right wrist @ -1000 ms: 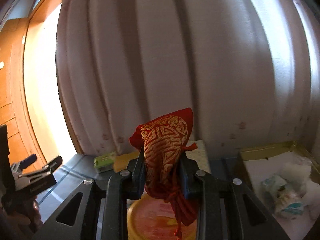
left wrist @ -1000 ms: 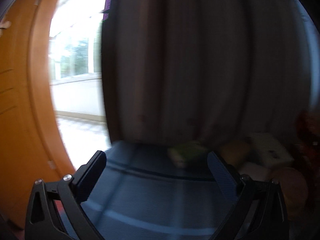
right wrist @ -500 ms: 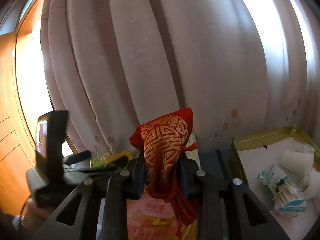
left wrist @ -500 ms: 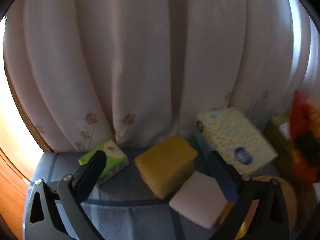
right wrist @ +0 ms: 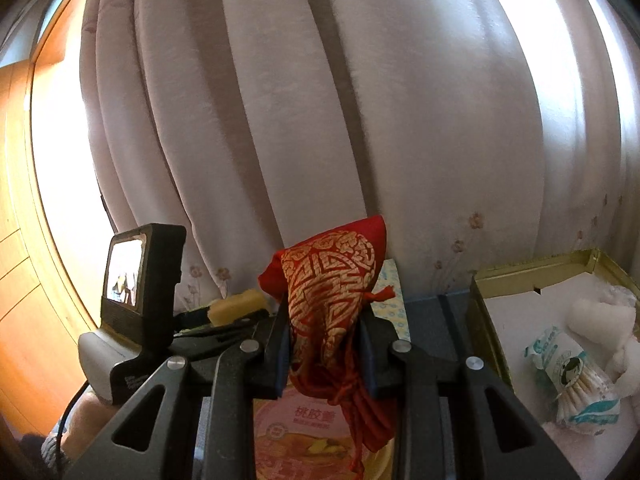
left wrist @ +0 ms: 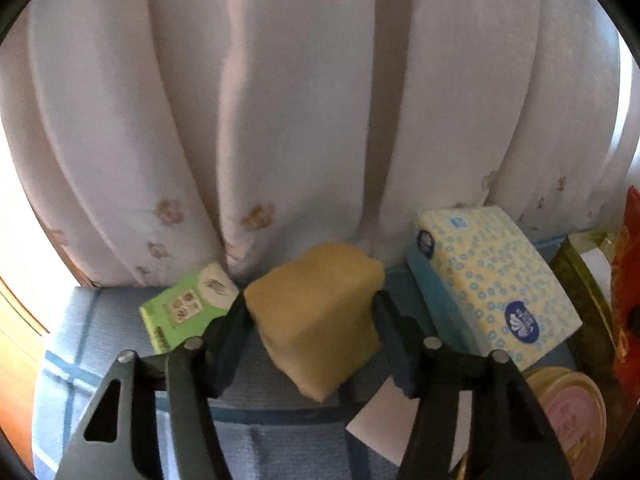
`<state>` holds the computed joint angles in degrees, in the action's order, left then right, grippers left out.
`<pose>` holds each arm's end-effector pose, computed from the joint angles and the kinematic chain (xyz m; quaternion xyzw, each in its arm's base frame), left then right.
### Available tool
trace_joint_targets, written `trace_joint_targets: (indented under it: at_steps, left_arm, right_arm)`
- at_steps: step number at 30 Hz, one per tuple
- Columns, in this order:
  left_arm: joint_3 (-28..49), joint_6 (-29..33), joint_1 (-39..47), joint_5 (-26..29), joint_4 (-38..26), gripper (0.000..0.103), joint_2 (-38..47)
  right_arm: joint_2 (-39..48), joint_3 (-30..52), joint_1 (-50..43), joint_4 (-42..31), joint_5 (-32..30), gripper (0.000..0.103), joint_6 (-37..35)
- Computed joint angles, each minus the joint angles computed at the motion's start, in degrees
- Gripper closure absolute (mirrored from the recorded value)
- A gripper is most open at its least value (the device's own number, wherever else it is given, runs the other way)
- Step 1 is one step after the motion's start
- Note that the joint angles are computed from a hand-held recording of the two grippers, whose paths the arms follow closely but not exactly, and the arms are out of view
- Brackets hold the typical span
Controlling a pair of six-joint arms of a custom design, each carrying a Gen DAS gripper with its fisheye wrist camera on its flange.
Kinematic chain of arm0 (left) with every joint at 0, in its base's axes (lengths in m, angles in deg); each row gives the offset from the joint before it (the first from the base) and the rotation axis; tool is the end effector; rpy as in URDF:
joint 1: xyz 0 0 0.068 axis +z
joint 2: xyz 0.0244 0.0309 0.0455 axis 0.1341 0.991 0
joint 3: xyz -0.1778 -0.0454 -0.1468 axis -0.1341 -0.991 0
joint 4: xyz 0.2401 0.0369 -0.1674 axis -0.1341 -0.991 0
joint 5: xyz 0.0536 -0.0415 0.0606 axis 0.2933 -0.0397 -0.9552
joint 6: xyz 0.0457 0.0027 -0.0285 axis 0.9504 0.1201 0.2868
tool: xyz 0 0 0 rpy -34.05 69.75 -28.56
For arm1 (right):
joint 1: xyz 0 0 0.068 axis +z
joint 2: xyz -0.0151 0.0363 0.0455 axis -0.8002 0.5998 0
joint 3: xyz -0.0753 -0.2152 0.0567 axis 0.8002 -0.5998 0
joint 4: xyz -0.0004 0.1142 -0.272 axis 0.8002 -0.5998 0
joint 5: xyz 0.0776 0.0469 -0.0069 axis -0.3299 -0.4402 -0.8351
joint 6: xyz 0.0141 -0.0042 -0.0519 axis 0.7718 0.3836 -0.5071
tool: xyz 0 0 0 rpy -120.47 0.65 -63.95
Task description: Organize soft objects
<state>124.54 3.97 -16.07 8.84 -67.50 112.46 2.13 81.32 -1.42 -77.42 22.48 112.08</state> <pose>0.2742 -0.1172 0.1442 0.1391 0.8880 -0.0608 0.4341 0.1274 0.1205 0.1648 0.0841 0.8230 0.0753 0.5568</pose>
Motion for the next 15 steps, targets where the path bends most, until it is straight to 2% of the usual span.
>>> trace_joint_targets:
  at_steps: [4,9,15]
  left_arm:
    - [-7.85,-1.18,-0.75,-5.79,2.99,0.044,-10.52]
    - [-12.88,-0.94,-1.22,-12.74,3.33,0.045,-18.97]
    - [-17.74,-4.46,0.80,-11.48,-3.60,0.045,-31.29]
  right_arm:
    - [0.32,-0.30,1.77,0.20,2.60,0.072,0.09]
    - [3.58,-0.19,3.77,2.96,5.30,0.072,-0.93]
    - [11.54,3.05,6.62,3.20,8.86,0.072,0.48]
